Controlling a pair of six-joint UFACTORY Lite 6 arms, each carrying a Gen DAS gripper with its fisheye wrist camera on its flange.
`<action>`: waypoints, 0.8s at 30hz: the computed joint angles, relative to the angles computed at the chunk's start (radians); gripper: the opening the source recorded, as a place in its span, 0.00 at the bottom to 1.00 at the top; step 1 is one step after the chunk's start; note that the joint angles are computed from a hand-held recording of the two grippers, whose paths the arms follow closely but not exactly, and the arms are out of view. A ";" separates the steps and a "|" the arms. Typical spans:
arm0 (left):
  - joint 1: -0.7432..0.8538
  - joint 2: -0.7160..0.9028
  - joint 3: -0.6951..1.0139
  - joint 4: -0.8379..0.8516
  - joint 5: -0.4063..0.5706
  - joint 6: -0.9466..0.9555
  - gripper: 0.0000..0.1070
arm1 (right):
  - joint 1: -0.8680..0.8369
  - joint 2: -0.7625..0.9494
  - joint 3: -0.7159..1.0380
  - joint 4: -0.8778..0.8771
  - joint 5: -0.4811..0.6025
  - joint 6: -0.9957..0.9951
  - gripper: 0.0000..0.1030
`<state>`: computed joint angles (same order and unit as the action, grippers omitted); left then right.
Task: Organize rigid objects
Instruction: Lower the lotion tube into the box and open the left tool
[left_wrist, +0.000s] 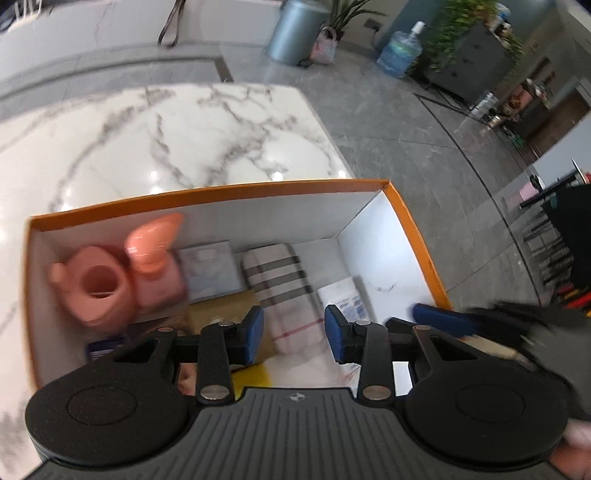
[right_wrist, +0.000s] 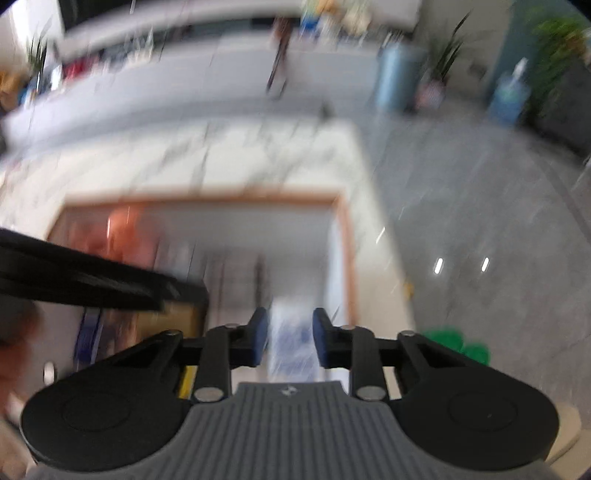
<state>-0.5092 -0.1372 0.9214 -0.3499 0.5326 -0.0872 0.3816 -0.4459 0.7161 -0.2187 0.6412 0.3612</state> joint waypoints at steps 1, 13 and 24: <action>0.002 -0.038 -0.025 0.014 0.007 -0.005 0.39 | 0.008 0.055 0.018 0.007 0.007 -0.032 0.17; 0.148 -0.188 -0.152 -0.098 0.039 0.210 0.39 | 0.079 0.529 0.215 -0.119 0.078 -0.187 0.04; 0.268 -0.195 -0.178 -0.275 0.087 0.431 0.39 | 0.059 0.592 0.244 -0.294 -0.044 -0.068 0.03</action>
